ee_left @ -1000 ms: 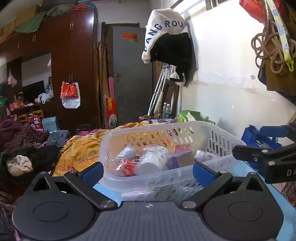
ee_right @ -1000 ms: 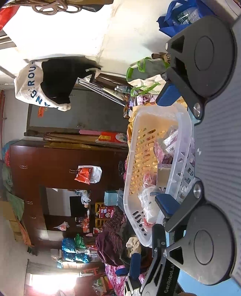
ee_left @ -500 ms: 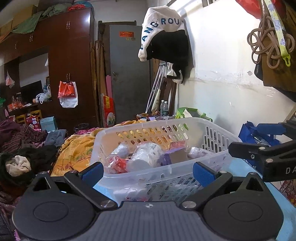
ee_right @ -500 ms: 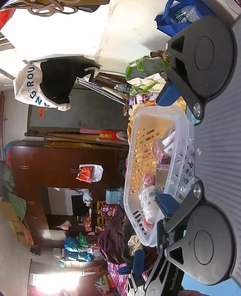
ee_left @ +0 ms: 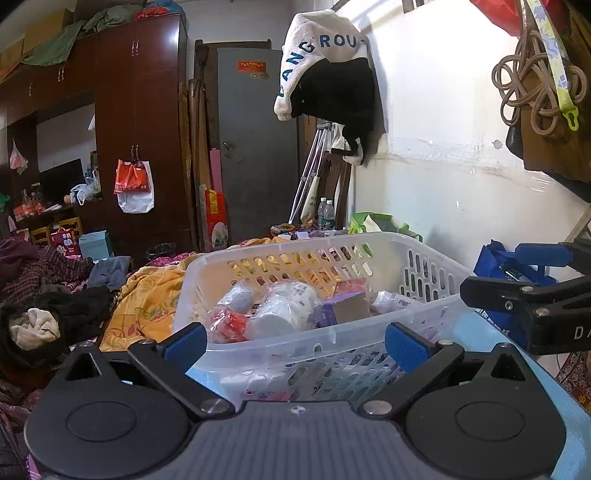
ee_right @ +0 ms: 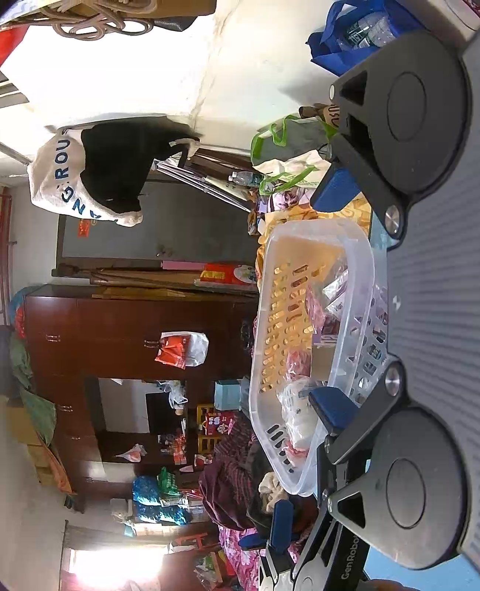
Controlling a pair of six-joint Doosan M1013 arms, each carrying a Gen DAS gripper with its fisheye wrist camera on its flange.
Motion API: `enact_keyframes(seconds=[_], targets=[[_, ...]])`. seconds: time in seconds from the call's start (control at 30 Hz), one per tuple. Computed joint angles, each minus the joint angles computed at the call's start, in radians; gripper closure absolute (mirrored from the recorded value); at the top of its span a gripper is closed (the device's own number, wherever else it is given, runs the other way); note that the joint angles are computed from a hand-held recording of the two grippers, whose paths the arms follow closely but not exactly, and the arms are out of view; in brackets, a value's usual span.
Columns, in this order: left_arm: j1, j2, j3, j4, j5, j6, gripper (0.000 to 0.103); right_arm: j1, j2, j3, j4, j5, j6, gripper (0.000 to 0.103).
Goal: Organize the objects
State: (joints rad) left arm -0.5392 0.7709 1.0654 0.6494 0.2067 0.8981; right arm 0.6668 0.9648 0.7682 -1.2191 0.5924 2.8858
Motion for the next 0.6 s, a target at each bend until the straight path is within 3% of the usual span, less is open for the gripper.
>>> enact_keyframes(seconds=[0.6], targets=[[-0.004, 0.005, -0.011, -0.042, 0.009, 0.038, 0.0, 0.0, -0.004, 0.011, -0.015, 0.0, 0.018, 0.0]])
